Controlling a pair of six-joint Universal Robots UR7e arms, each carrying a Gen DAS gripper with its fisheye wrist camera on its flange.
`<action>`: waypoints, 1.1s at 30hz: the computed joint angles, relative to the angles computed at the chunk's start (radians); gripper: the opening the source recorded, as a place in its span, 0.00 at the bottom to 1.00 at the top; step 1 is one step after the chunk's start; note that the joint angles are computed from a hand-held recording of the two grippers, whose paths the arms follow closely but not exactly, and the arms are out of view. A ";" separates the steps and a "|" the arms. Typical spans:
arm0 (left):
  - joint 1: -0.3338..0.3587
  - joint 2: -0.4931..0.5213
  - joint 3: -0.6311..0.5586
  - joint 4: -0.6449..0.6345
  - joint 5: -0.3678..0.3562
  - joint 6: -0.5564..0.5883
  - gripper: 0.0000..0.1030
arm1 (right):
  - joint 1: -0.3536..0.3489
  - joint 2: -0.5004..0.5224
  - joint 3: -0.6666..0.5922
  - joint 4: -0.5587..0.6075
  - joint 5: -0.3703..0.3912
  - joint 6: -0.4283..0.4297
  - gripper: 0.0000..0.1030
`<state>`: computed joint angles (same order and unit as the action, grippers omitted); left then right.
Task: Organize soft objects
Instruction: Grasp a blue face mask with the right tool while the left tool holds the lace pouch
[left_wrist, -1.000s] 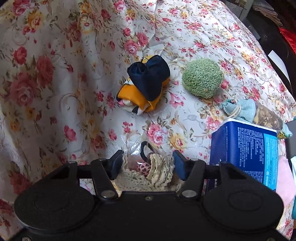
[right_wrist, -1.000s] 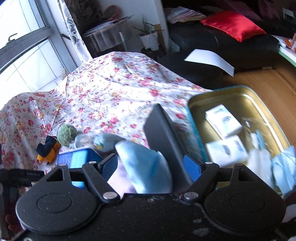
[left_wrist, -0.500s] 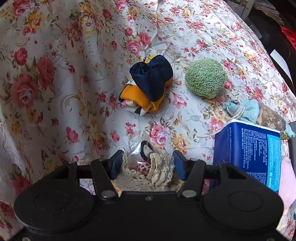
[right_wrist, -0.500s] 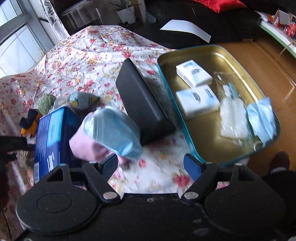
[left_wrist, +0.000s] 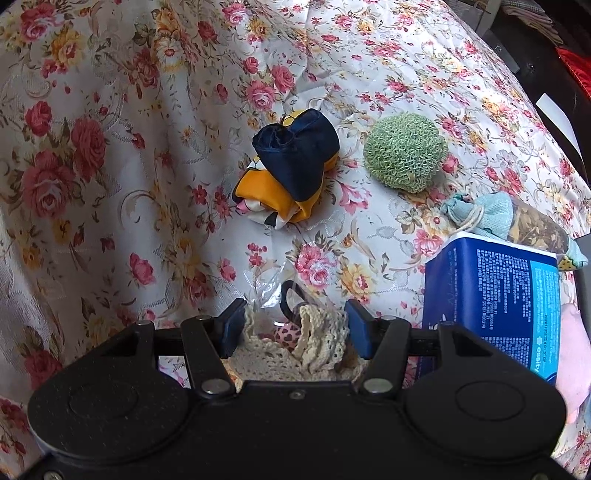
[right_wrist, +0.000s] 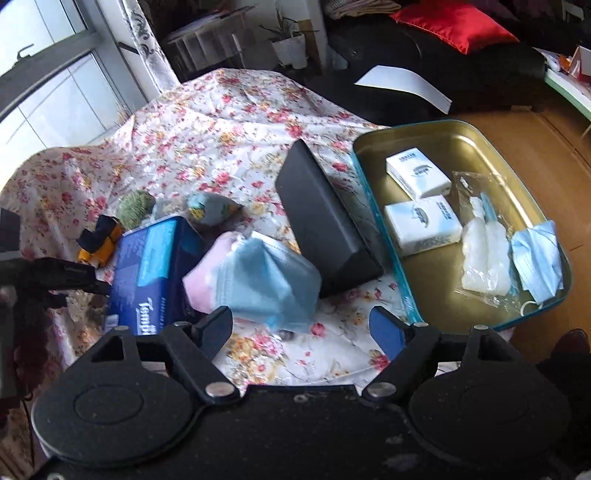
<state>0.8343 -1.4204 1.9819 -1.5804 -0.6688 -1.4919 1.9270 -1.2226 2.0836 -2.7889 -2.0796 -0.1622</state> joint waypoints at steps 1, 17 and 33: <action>0.000 0.000 0.000 -0.001 0.000 0.002 0.53 | 0.001 -0.002 0.000 -0.006 0.011 -0.005 0.79; 0.007 -0.003 0.001 -0.005 -0.006 0.013 0.53 | -0.003 0.076 -0.018 -0.044 -0.015 -0.210 0.85; 0.013 -0.002 -0.002 -0.013 -0.017 0.022 0.53 | 0.019 0.129 -0.014 -0.097 -0.018 -0.537 0.85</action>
<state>0.8470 -1.4224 1.9803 -1.5935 -0.6862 -1.4702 1.9456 -1.0936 2.0698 -2.8864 -2.0980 -0.6992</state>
